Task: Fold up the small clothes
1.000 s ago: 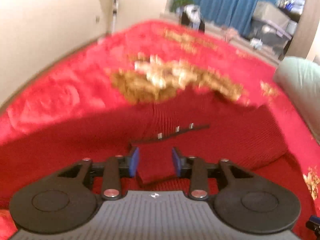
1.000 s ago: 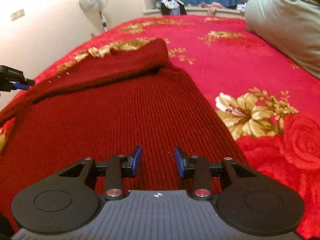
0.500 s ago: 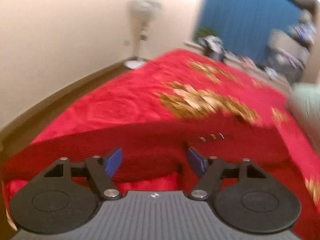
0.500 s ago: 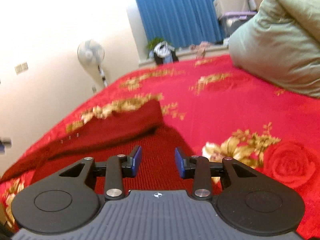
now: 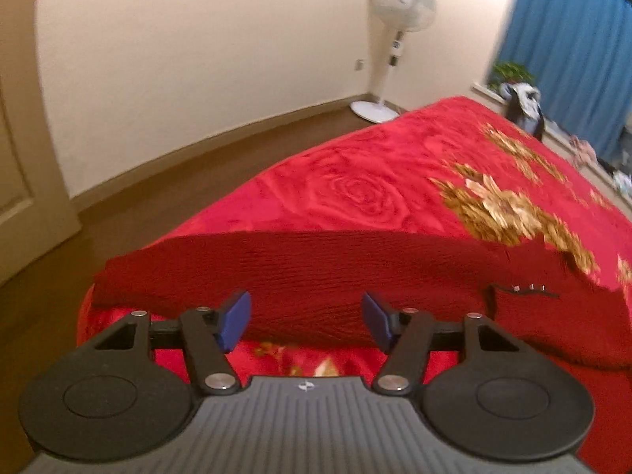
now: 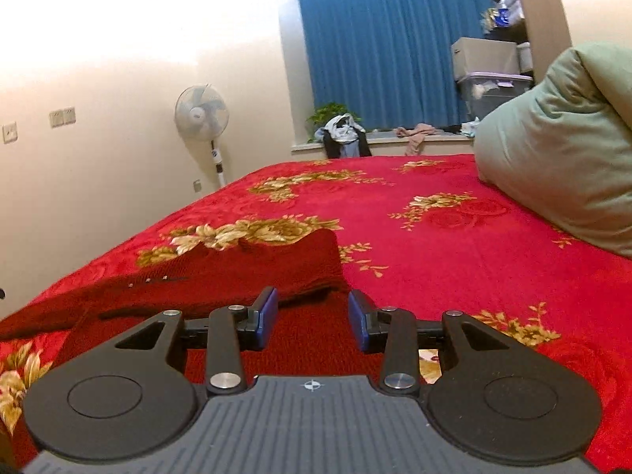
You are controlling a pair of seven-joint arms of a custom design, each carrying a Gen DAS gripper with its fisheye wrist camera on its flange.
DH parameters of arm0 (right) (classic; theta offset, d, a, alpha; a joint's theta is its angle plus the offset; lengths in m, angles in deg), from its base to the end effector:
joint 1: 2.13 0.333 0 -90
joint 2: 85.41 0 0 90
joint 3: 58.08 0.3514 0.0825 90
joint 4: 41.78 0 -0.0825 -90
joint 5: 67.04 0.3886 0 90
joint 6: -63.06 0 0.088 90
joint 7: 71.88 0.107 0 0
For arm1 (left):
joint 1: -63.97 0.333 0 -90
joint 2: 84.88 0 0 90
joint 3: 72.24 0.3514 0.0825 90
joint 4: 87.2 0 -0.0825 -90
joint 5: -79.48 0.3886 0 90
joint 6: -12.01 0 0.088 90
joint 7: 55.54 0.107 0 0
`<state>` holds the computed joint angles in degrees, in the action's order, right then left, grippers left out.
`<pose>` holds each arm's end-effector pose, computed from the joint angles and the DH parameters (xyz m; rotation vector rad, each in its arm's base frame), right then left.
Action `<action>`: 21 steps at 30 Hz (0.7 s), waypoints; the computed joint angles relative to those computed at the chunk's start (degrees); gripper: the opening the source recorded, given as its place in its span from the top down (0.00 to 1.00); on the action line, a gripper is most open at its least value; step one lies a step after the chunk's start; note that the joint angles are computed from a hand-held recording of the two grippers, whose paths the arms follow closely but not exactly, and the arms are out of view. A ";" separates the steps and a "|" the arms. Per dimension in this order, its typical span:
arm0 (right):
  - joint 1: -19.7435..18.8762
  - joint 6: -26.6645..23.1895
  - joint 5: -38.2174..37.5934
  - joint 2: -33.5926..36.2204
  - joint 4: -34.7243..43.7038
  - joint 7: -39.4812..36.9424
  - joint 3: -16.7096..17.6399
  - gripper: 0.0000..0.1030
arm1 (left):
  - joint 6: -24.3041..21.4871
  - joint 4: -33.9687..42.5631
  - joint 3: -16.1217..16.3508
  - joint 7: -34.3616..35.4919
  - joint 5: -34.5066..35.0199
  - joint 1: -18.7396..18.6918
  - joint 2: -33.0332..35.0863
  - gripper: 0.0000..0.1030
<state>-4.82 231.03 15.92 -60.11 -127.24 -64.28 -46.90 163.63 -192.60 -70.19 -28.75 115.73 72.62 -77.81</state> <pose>0.7378 0.0168 0.5181 -1.5405 1.2487 -0.6694 0.6414 0.1040 0.5671 -2.2489 0.8723 -0.5940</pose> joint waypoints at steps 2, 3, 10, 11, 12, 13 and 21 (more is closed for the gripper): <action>0.39 0.80 -0.36 -0.06 -0.21 0.06 0.00 0.57 | -0.70 -0.44 0.16 -0.80 -0.24 0.17 -0.58 0.36; 0.65 1.06 -1.02 0.03 -0.23 0.79 -0.12 0.57 | -1.06 -0.56 0.16 -1.04 -0.43 0.29 -0.73 0.36; 0.58 1.50 -7.88 1.36 0.71 8.86 0.47 0.57 | -0.62 -0.96 0.07 -1.87 -2.30 1.19 -0.56 0.43; 0.35 1.53 -8.65 1.59 0.94 9.70 0.79 0.57 | -0.35 -0.92 0.11 -2.03 -2.64 1.27 -0.36 0.44; -0.05 1.52 -8.95 1.71 1.09 10.14 1.31 0.57 | -0.23 -0.97 0.17 -2.16 -3.09 1.36 -0.30 0.45; -0.35 1.66 -9.12 1.80 1.12 10.40 1.83 0.57 | -0.18 -0.87 0.21 -2.24 -3.77 1.47 -0.05 0.48; -1.53 0.89 -10.97 2.06 1.61 12.89 3.08 0.71 | 2.45 -3.49 0.43 -1.85 -14.60 3.29 -0.39 0.76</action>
<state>-6.35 231.92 4.95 -58.05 -125.63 -51.39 -43.83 166.08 -196.10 -69.76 -30.60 101.13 75.91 -78.20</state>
